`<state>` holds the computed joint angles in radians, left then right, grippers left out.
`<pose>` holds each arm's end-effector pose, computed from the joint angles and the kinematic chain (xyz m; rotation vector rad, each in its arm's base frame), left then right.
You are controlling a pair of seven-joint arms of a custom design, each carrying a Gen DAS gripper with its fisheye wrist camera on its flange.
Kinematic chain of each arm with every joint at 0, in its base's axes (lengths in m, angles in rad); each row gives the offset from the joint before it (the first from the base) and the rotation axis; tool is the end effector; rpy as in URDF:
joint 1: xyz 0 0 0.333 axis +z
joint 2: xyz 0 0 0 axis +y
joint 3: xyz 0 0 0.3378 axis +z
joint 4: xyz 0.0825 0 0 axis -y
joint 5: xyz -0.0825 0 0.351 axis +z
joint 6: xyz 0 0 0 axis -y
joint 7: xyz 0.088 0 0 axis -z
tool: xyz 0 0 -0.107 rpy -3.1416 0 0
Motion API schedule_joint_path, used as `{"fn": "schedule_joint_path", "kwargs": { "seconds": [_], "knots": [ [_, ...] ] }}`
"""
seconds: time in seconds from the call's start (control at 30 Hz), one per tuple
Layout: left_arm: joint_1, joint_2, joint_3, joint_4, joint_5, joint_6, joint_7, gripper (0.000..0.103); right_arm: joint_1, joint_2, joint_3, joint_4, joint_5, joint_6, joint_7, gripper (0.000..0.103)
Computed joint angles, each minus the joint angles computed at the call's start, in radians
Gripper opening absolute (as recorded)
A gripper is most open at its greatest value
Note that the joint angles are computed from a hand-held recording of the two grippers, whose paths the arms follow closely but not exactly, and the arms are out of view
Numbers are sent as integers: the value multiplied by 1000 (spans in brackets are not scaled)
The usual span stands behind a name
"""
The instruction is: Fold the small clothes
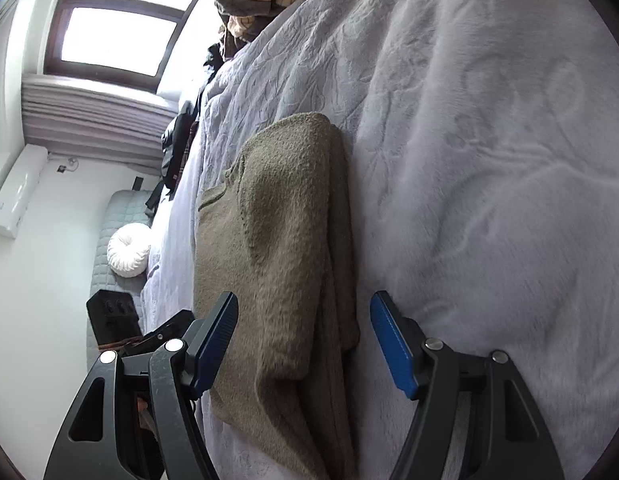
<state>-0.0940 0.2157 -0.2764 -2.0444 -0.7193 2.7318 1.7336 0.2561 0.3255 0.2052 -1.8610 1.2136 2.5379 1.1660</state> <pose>0.5682 -0.1839 0.4263 2.1269 -1.9478 0.9659 0.5787 0.2617 0.4181 -1.5272 1.6792 0.5533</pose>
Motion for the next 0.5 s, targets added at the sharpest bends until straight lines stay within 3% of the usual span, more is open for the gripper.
{"fn": "schedule_joint_path", "kwargs": {
  "seconds": [0.1,0.27,0.4,0.43,0.5],
  "knots": [
    [21,52,-26,53,-72,-36,65,103,-2,45,-2,59,-59,-47,16,72],
    [14,107,-30,112,-67,-47,68,103,-3,148,17,199,-173,-139,56,76],
    [18,123,-38,123,-41,-45,65,103,-12,189,45,238,-175,-128,59,77],
    [25,120,-45,117,-50,-39,78,103,-19,189,56,232,-148,-109,55,75],
    [11,111,-35,102,-26,-12,53,96,-24,179,62,209,-125,-85,52,53]
  ]
}}
